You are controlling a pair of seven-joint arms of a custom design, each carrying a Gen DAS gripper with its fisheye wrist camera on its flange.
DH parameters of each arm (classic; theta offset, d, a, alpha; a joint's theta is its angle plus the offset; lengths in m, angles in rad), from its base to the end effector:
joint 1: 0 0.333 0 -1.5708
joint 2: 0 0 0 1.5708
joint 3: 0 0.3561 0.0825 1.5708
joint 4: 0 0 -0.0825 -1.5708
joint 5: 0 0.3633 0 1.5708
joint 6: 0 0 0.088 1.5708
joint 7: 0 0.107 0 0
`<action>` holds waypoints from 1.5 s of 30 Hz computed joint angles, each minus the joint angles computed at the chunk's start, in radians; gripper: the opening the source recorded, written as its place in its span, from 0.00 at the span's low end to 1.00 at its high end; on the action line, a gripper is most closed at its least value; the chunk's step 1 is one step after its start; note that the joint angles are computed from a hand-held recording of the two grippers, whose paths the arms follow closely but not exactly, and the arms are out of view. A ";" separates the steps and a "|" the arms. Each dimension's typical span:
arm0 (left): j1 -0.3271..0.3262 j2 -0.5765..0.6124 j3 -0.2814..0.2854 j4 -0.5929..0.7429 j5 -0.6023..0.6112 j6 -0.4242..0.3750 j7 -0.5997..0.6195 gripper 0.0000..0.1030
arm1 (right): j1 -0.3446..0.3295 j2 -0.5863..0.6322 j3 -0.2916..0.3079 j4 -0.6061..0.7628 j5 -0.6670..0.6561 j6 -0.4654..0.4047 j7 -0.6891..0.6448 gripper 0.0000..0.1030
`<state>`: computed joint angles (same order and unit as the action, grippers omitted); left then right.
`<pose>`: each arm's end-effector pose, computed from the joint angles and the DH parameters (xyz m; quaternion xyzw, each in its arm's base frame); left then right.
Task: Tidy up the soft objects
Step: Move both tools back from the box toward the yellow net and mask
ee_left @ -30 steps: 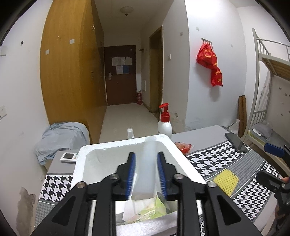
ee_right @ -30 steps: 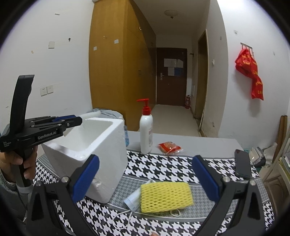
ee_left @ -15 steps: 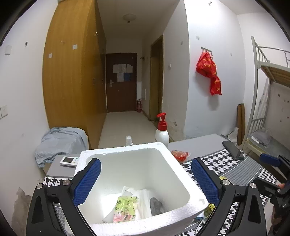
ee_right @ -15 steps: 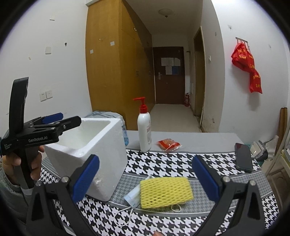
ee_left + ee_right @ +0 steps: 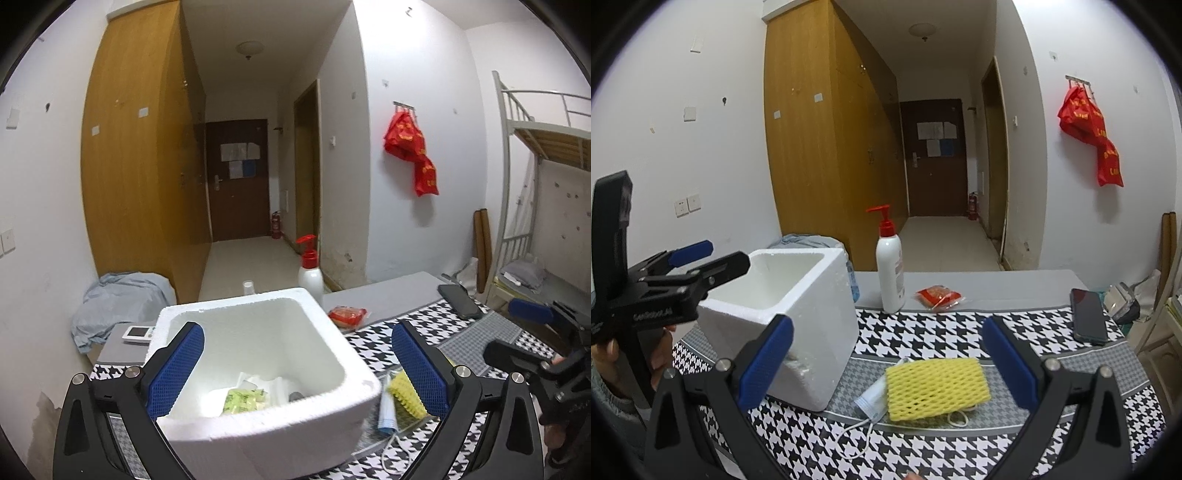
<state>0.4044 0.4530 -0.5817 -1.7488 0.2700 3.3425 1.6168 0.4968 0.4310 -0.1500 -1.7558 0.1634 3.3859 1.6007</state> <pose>0.6882 -0.0656 0.5487 -0.4823 0.6606 -0.4535 0.3540 0.6552 0.2404 0.5252 -0.6349 0.5257 -0.3128 0.4720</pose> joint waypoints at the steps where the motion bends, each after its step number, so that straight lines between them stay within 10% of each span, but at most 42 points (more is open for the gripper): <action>1: 0.015 -0.003 -0.016 -0.012 0.005 0.007 0.000 0.99 | 0.029 -0.002 -0.032 -0.004 0.013 -0.001 -0.003 1.00; 14: 0.135 -0.050 -0.103 -0.122 0.195 0.100 -0.185 0.99 | 0.151 -0.044 -0.126 -0.079 0.148 0.064 -0.117 1.00; 22: 0.129 -0.084 -0.066 -0.156 0.290 0.140 -0.297 0.99 | -0.049 -0.083 0.095 -0.141 0.101 0.156 -0.073 1.00; 27: 0.139 -0.090 -0.063 -0.155 0.369 0.144 -0.376 0.99 | 0.032 -0.080 0.031 -0.137 0.230 0.147 -0.156 1.00; 35: 0.001 -0.136 0.101 -0.212 0.356 0.241 -0.410 0.99 | -0.073 -0.097 0.141 -0.193 0.146 0.227 -0.090 1.00; 45: -0.173 -0.145 0.283 -0.279 0.313 0.386 -0.383 0.99 | 0.035 -0.105 0.072 -0.234 0.366 0.291 -0.260 1.00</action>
